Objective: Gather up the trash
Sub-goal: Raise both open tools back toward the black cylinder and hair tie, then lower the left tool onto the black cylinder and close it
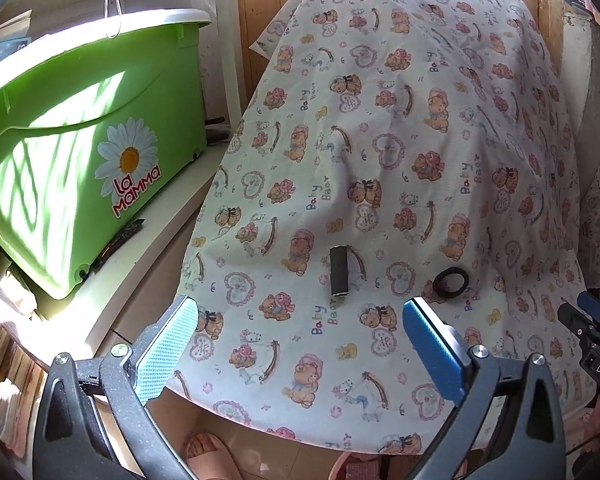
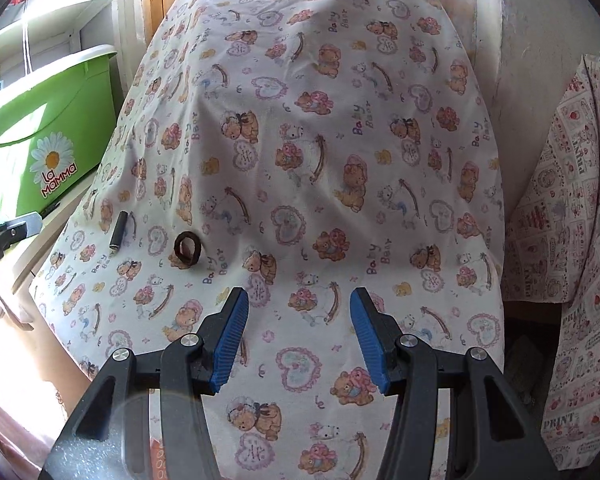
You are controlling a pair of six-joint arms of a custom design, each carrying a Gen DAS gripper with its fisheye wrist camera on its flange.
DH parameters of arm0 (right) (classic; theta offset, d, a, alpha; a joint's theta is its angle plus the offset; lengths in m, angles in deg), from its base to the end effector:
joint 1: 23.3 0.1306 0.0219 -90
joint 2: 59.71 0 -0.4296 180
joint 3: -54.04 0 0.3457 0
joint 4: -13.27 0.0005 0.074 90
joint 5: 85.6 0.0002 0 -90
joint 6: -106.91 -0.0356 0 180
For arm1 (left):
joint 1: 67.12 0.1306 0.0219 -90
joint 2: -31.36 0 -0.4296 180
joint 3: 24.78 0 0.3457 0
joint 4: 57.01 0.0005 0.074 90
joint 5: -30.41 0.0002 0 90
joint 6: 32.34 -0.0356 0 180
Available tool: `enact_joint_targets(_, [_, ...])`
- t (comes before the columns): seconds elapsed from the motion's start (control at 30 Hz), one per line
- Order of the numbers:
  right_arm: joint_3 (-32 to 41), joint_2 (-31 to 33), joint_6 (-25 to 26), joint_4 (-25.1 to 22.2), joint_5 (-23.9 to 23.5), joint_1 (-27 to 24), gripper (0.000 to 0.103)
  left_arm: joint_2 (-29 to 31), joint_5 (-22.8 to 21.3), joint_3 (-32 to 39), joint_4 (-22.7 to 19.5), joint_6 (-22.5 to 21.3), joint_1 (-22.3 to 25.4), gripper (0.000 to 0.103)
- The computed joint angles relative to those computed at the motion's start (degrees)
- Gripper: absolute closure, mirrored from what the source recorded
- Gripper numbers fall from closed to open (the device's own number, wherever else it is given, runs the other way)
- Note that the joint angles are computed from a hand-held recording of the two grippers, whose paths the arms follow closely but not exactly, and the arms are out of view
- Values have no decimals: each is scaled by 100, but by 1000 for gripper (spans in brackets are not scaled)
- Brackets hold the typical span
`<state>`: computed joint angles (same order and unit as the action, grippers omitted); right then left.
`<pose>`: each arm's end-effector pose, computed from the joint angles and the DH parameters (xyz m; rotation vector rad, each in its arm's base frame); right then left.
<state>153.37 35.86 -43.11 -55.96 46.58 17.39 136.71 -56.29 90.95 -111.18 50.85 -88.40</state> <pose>0.3572 0.2749 0.4894 0.5786 2.2441 -0.1817 0.5159 -0.2037 0.5312 0.5961 2.2644 -0.1927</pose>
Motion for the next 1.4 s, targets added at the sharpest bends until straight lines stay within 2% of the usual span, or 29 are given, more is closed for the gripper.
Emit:
enact_joint_targets(0.1, [15, 15, 9, 63, -64, -25, 45, 93, -20, 78, -25, 40, -33, 4])
enact_joint_targets(0.27, [99, 93, 110, 72, -61, -30, 40, 429, 177, 575, -445, 384, 40, 11])
enact_joint_targets(0.33, [103, 109, 109, 64, -106, -48, 39, 595, 340, 855, -650, 522, 89, 12])
enact_joint_targets(0.47, [57, 91, 6, 58, -194, -97, 38, 1028, 935, 1587, -1259, 780, 199, 17])
enact_joint_targets(0.67, [19, 78, -37, 82, -227, -144, 37, 1639, 1576, 2540, -2096, 954, 219, 33])
enact_joint_targets(0.87, [7, 102, -96, 91, -361, -186, 37, 2239, 1115, 3387, -2650, 874, 108, 38])
enact_joint_targets(0.93, [27, 126, -79, 64, -376, -190, 37, 2468, 961, 3667, -2854, 824, 80, 46])
enact_joint_targets(1.03, [64, 165, -38, 40, -399, -207, 37, 2764, 1044, 4031, -3227, 763, 72, 54])
enact_joint_targets(1.2, [92, 190, -4, 53, -427, -232, 37, 2964, 1229, 4247, -3478, 864, 81, 56])
enact_joint_targets(1.27, [99, 198, 3, 75, -443, -244, 37, 3132, 1133, 4537, -3607, 856, 74, 63])
enact_joint_targets(1.33, [112, 215, 7, 102, -473, -262, 37, 3144, 1132, 4537, -3587, 783, 62, 71])
enact_joint_targets(1.4, [114, 226, 21, 143, -503, -274, 37, 3150, 1154, 4535, -3609, 727, 45, 76])
